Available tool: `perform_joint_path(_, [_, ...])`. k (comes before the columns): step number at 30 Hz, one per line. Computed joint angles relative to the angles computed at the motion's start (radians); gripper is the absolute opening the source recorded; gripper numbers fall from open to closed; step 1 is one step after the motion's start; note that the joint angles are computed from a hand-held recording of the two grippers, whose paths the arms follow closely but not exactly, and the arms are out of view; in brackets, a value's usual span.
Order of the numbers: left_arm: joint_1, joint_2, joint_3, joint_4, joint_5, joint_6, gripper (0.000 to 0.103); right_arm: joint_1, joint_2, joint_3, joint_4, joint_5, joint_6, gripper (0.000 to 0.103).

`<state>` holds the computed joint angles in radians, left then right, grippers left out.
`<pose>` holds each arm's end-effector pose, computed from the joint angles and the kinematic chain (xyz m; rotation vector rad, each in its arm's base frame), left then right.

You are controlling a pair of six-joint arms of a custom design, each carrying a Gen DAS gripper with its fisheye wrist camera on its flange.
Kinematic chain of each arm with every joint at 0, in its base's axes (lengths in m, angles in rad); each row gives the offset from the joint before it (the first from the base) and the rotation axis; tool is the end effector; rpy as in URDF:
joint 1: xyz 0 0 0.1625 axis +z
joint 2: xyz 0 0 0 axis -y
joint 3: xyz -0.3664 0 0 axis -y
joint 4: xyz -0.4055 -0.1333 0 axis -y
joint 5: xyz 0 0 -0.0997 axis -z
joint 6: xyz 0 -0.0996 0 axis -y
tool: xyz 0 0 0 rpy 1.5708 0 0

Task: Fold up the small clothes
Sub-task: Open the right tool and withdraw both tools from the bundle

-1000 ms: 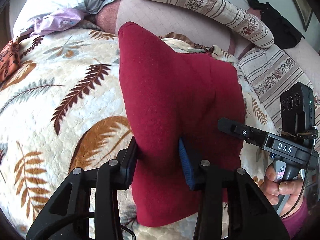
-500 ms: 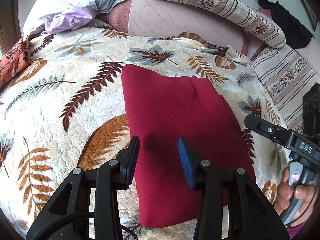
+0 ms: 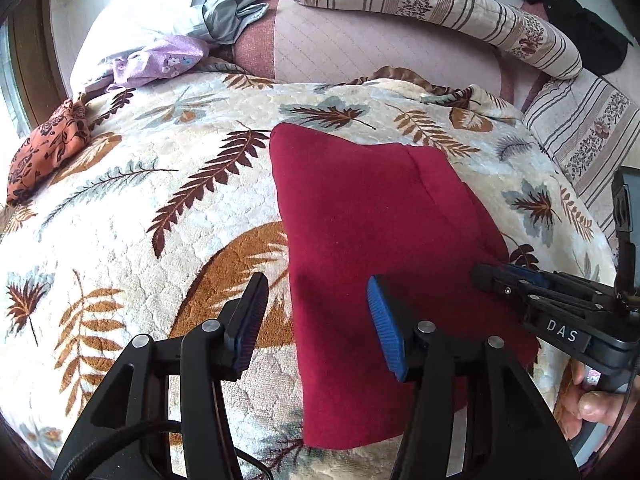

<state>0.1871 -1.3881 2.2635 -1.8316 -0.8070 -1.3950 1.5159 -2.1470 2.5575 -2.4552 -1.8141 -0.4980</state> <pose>-0.3223 -0.2668 0.0952 0.2804 2.3036 -0.7775 0.0924 -0.3105 0.2674 0.5214 -2.6818 0.5433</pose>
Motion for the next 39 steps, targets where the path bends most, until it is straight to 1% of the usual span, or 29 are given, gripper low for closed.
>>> perform_joint_path(4, [-0.023, 0.0, -0.009, 0.051, 0.016, -0.038, 0.052, 0.046, -0.054, 0.008, 0.012, -0.023, 0.021, 0.025])
perform_joint_path(6, [-0.035, 0.0, -0.016, 0.081, 0.023, -0.058, 0.052, 0.086, -0.079, 0.013, -0.001, -0.059, 0.033, 0.026])
perform_joint_path(7, [-0.042, 0.001, -0.019, 0.093, 0.026, -0.066, 0.052, 0.113, -0.093, 0.017, -0.012, -0.086, 0.037, 0.028])
perform_joint_path(8, [-0.048, 0.0, -0.022, 0.104, 0.028, -0.071, 0.052, 0.133, -0.105, 0.018, -0.013, -0.102, 0.04, 0.034])
perform_joint_path(9, [-0.055, 0.0, -0.026, 0.113, 0.029, -0.077, 0.052, 0.151, -0.121, 0.021, -0.017, -0.112, 0.045, 0.05])
perform_joint_path(10, [-0.063, 0.002, -0.031, 0.132, 0.032, -0.09, 0.052, 0.167, -0.135, 0.028, -0.035, -0.124, 0.051, 0.062])
perform_joint_path(11, [-0.072, 0.003, -0.037, 0.157, 0.038, -0.108, 0.052, 0.184, -0.148, 0.036, -0.059, -0.136, 0.054, 0.064])
perform_joint_path(13, [-0.086, 0.005, -0.047, 0.201, 0.042, -0.141, 0.052, 0.225, -0.166, 0.05, -0.092, -0.164, 0.051, 0.065])
perform_joint_path(16, [-0.104, -0.004, -0.049, 0.242, 0.036, -0.18, 0.052, 0.274, -0.159, 0.053, -0.098, -0.215, 0.062, 0.067])
perform_joint_path(19, [-0.124, -0.009, -0.056, 0.309, 0.033, -0.245, 0.052, 0.297, -0.172, 0.065, -0.097, -0.23, 0.073, 0.071])
perform_joint_path(22, [-0.142, 0.019, -0.082, 0.404, 0.032, -0.284, 0.052, 0.303, -0.192, 0.073, -0.084, -0.225, 0.091, 0.075])
perform_joint_path(24, [-0.151, 0.034, -0.092, 0.432, 0.026, -0.284, 0.052, 0.312, -0.193, 0.075, -0.081, -0.229, 0.104, 0.078])
perform_joint_path(28, [-0.17, 0.048, -0.099, 0.454, 0.023, -0.282, 0.052, 0.328, -0.186, 0.078, -0.08, -0.241, 0.118, 0.078])
perform_joint_path(31, [-0.181, 0.067, -0.115, 0.499, 0.022, -0.292, 0.052, 0.326, -0.19, 0.075, -0.07, -0.238, 0.12, 0.078])
perform_joint_path(33, [-0.187, 0.071, -0.116, 0.501, 0.02, -0.281, 0.052, 0.331, -0.193, 0.076, -0.078, -0.248, 0.12, 0.079])
perform_joint_path(35, [-0.193, 0.079, -0.12, 0.515, 0.02, -0.288, 0.052, 0.323, -0.2, 0.073, -0.069, -0.241, 0.124, 0.079])
perform_joint_path(39, [-0.197, 0.054, -0.094, 0.478, 0.016, -0.277, 0.052, 0.312, -0.206, 0.069, -0.06, -0.236, 0.133, 0.079])
